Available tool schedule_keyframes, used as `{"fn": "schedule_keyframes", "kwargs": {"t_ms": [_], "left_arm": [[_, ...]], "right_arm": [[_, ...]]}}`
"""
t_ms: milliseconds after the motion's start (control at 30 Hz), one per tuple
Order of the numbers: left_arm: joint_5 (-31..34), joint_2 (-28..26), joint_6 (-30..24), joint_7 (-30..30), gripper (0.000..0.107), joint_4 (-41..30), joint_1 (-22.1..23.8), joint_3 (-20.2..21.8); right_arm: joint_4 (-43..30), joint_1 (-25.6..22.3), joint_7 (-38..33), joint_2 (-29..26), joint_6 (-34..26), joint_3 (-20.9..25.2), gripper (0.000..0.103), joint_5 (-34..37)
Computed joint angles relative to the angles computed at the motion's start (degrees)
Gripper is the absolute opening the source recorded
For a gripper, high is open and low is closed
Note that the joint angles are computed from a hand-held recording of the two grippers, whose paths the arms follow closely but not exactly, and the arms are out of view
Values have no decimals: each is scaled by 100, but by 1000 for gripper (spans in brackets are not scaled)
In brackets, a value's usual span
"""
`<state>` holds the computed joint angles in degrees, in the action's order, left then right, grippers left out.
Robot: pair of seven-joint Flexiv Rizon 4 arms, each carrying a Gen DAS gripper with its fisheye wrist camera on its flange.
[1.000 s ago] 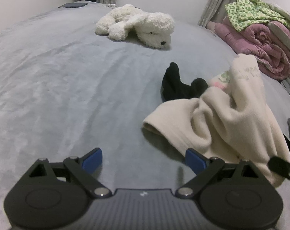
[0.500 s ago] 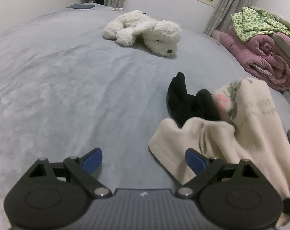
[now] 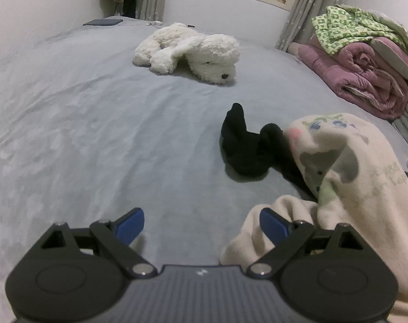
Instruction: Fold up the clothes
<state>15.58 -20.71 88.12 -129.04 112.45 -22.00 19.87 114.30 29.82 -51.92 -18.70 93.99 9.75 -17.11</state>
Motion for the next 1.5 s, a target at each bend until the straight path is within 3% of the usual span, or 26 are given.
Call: {"fn": "schedule_keyframes", "kwargs": {"t_ms": [467,733,867,933,967,1133,1333,1433,1500], "left_arm": [[269,-69,-202,-164,92,-203,-124,-28],[280,-101,-235,-124,91,-245,9,-196],[223,-114,-205,-63,91,-234,63,-255],[200,-110,-195,-40,91,-225,59,-261],[184,-109,-191,-20,90,-218,65,-272],[-8,-113,-78,205,82,-132,201,-451],[-527,-100,120,866,64,79,556,-948],[-870,-90,230,1257,53,216,750,-1238],[-1103,-85,318,1508,41,313,903,-1460]], "right_arm": [[-3,-631,-587,233,-974,802,12,747],[-157,-469,-677,166,-1363,658,14,932],[-159,-449,-652,188,-1401,608,20,956],[-133,-362,-510,201,-1344,476,30,851],[-113,-317,-420,208,-1305,404,40,780],[-20,-168,2,216,-1076,104,43,359],[-51,-166,260,129,-1013,27,43,107],[-64,-144,352,88,-1002,-12,43,2],[-74,-148,399,61,-993,-28,43,-41]]}}
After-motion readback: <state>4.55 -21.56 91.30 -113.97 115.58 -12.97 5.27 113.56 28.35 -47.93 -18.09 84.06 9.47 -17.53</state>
